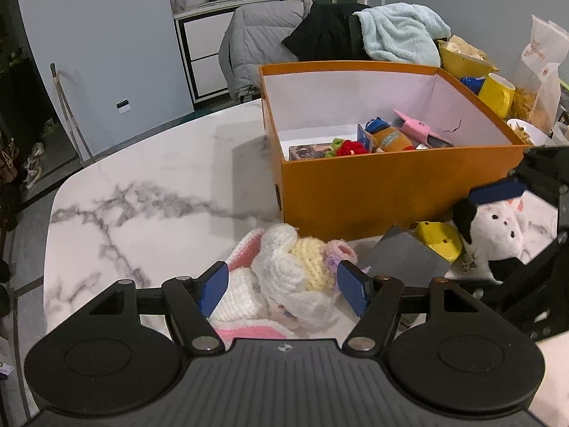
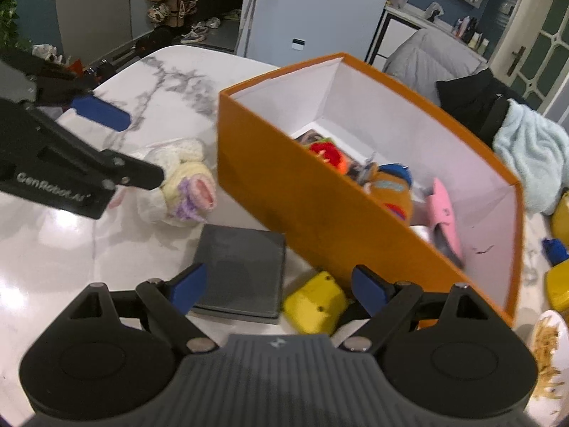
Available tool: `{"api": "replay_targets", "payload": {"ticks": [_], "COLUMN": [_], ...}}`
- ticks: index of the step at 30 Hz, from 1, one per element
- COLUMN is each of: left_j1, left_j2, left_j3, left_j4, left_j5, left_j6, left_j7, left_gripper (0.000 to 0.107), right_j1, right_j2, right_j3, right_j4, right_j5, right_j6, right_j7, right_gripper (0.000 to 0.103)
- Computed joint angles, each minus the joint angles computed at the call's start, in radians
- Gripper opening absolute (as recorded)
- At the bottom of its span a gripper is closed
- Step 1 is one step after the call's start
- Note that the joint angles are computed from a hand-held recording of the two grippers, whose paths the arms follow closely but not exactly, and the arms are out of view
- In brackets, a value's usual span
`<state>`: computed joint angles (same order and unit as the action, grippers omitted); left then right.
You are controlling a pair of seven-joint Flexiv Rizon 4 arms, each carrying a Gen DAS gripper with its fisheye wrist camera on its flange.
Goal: Organize objects
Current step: 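Lift both tools out of the orange box toward the bunny and grey box, then grasp the crocheted white bunny with the left tool while the right tool grasps the dark grey box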
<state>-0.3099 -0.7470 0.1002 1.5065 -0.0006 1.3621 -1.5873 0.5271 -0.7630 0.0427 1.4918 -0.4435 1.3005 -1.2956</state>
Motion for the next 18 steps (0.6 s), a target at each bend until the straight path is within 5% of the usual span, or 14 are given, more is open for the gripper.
{"api": "replay_targets", "payload": {"ticks": [8, 13, 18], "left_j1": [0.029, 0.065, 0.078], "left_j2": [-0.030, -0.046, -0.065], "left_j3": [-0.031, -0.081, -0.099], "left_j4": [-0.015, -0.012, -0.021], "left_j5": [-0.016, -0.031, -0.057], "left_j6": [0.005, 0.026, 0.017], "left_j7": [0.039, 0.124, 0.186], "left_gripper": [0.083, 0.083, 0.085], "right_j1": [-0.011, -0.008, -0.022], "right_j2": [-0.045, -0.077, -0.106], "right_j3": [0.043, 0.040, 0.062], "right_j4": [-0.020, -0.041, -0.063], "right_j5": [0.040, 0.058, 0.087], "right_j6": [0.035, 0.052, 0.078], "right_j7": [-0.037, -0.037, -0.043], "right_gripper": [0.088, 0.072, 0.075]}}
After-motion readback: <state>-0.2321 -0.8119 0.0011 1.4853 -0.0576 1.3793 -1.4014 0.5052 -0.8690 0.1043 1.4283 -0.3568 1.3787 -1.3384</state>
